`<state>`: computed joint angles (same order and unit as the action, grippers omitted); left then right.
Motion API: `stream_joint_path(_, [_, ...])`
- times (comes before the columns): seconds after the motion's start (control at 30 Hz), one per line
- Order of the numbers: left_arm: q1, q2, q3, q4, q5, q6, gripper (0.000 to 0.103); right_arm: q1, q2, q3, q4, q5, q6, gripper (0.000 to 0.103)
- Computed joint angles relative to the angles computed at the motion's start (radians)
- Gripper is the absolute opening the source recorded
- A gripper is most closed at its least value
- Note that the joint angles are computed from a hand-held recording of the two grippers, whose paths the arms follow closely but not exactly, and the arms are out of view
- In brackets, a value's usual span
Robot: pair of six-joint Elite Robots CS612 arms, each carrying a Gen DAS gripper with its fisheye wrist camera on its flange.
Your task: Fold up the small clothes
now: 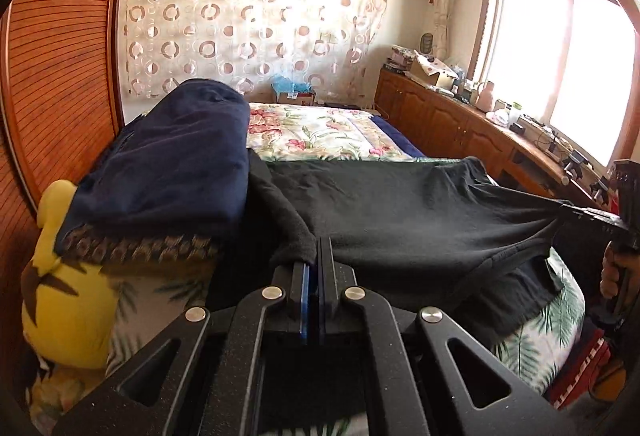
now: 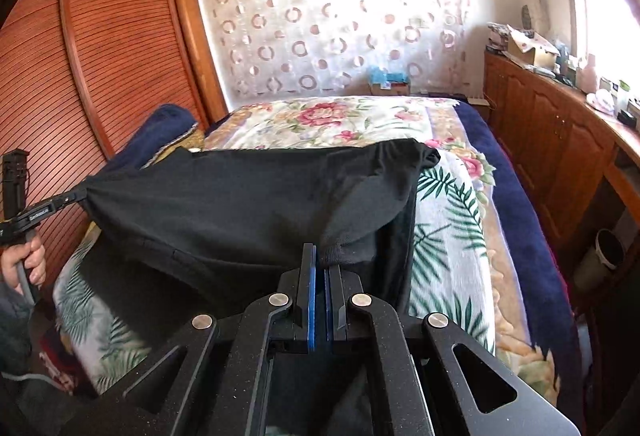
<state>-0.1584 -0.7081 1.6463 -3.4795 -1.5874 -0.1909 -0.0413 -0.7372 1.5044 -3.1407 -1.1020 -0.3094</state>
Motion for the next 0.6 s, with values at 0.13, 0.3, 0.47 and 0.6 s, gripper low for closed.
stream_joint_path(0.13, [-0.004, -0.012, 0.038, 0.020, 0.009, 0.002, 0.004, -0.008, -0.029, 0.051, 0.013, 0.013, -0.040, 0.003])
stream_joint_path(0.3, [-0.013, 0.003, 0.033, 0.098, 0.034, -0.016, 0.004, -0.013, -0.030, 0.075, 0.074, -0.022, -0.051, 0.003])
stream_joint_path(0.47, [-0.010, 0.009, 0.036, 0.114, 0.029, -0.010, 0.021, -0.006, -0.016, 0.068, 0.095, -0.063, -0.038, 0.014])
stream_joint_path(0.6, [-0.011, 0.007, 0.040, 0.097, 0.027, -0.006, 0.045, -0.005, -0.033, 0.094, 0.034, -0.113, -0.032, 0.032])
